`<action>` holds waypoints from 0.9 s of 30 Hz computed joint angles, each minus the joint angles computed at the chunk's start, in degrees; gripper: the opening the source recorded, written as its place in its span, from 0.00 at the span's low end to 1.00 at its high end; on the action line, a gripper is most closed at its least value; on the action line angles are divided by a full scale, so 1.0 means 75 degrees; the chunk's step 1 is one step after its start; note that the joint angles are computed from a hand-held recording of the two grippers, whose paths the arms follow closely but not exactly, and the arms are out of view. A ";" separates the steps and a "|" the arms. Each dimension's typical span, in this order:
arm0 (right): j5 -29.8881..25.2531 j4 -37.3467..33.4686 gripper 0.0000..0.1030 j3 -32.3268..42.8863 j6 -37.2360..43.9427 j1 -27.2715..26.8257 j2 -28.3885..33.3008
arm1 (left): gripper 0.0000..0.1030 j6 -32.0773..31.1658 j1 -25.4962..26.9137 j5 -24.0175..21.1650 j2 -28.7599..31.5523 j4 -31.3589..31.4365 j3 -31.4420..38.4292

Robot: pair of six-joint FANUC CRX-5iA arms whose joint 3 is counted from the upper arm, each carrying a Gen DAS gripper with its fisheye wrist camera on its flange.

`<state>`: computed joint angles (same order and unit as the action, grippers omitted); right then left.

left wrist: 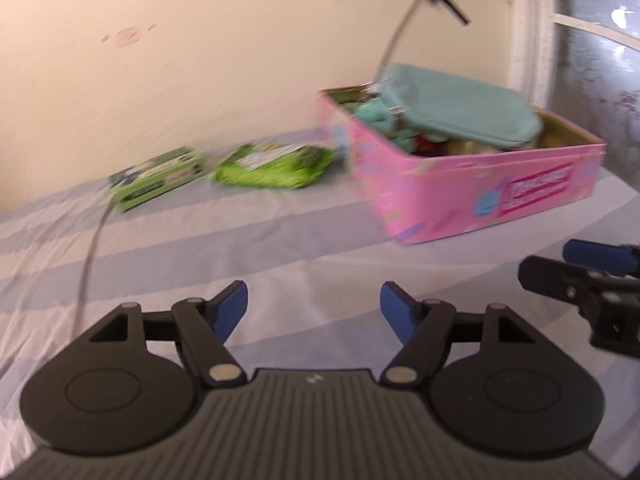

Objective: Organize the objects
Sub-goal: 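Withdraw the right gripper and reach it to the green shoe-wipe pack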

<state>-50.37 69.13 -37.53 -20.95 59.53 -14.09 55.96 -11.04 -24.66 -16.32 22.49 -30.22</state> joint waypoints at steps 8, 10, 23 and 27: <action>0.0874 -0.0600 0.58 0.1074 0.1411 -0.0087 0.1055 | 0.73 0.0007 0.0802 0.0090 0.0274 -0.0243 0.0093; 0.0970 -0.0816 0.58 0.1389 0.1785 -0.0112 0.1326 | 0.73 -0.0128 0.0998 0.0137 0.0373 -0.0135 0.0104; 0.0585 -0.2844 0.63 0.5158 0.6015 -0.0942 0.3773 | 0.78 -0.1725 0.1699 0.1059 0.0836 0.2595 -0.0401; -0.0654 -0.4695 0.77 0.8089 0.8686 -0.1445 0.5411 | 0.78 -0.1918 0.1796 0.0707 0.0879 0.2877 -0.0363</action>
<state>-55.28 33.92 23.14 44.19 48.69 26.50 41.57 2.43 -19.36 -9.72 44.06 -32.94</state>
